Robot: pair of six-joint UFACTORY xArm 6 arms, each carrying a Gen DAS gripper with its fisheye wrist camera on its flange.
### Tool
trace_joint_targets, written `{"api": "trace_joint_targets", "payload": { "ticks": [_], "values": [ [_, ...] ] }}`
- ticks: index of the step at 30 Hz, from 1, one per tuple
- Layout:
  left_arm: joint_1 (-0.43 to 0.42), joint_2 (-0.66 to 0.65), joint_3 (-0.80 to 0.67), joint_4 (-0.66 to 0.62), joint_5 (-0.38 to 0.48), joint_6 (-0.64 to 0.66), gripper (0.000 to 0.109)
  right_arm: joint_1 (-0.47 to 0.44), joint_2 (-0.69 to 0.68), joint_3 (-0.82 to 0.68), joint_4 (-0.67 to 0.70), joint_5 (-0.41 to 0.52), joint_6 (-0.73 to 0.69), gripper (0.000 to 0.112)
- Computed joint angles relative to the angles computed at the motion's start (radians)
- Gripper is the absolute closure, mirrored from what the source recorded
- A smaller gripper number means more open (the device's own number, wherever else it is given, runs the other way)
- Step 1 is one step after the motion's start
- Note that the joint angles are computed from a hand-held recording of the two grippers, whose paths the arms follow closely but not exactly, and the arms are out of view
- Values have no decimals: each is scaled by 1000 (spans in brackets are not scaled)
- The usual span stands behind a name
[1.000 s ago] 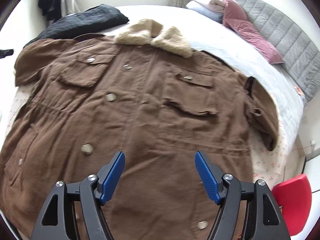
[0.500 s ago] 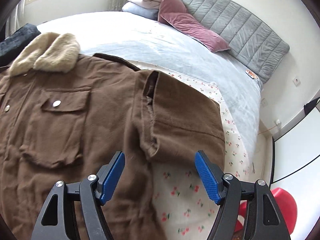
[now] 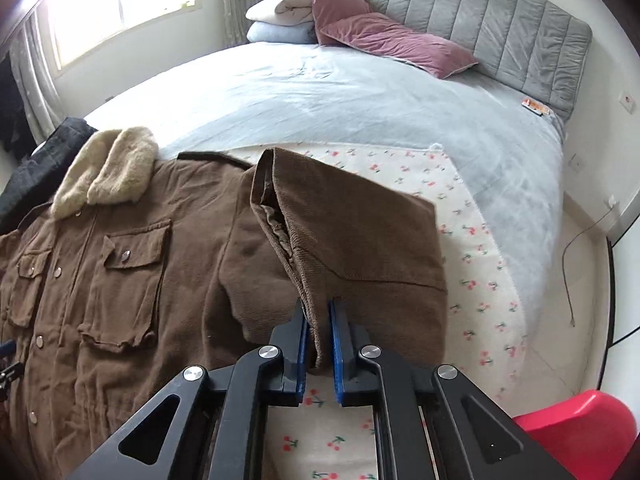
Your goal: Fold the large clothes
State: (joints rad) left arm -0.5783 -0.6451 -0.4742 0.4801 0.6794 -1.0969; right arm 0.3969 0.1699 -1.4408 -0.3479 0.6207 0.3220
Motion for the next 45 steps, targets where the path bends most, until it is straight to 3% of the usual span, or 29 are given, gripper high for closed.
{"api": "trace_joint_targets", "payload": {
  "ticks": [7,9,12,16,18,20,21,24,27,30,32,37,40,41,42,45],
  "values": [
    [-25,2,-13,28,36,-25,23,-38,41,-203,-699,300,367,105],
    [-33,3,-17,29,49,-23,23,-43,81,-256,-833,387,414,105],
    [-42,4,-20,37,61,-37,23,-55,169,-344,-910,500,444,105],
    [-59,-9,-25,22,94,-37,23,-66,314,-482,-902,664,403,101],
    [-73,-17,-31,16,117,-22,23,-79,298,-470,-876,675,439,88],
    [-81,-22,-37,14,136,-2,23,-104,240,-429,-774,612,475,70],
    [-85,-25,-39,17,145,-1,23,-106,213,-398,-753,579,484,66],
    [-81,-30,-42,4,154,-3,23,-73,138,-298,-726,464,465,59],
    [-67,-33,-38,-31,119,-6,23,-36,144,-286,-566,326,380,57],
    [-68,-31,-35,-36,100,-34,23,22,202,-296,-391,203,307,56],
    [-74,-24,-39,-31,104,-45,23,63,310,-385,-280,183,235,56],
    [-95,-36,-33,-10,135,-50,23,66,425,-432,-199,224,248,56],
    [-97,-58,-17,-5,144,-41,23,-6,309,-237,-108,284,214,56],
    [-97,-65,-13,-4,150,-36,23,-30,251,-173,-59,296,182,50],
    [-99,-71,-9,-2,153,-32,23,-46,213,-140,-52,349,176,47],
    [-103,-65,-25,-15,183,7,23,-38,174,-182,-169,628,94,47]
  ]
}}
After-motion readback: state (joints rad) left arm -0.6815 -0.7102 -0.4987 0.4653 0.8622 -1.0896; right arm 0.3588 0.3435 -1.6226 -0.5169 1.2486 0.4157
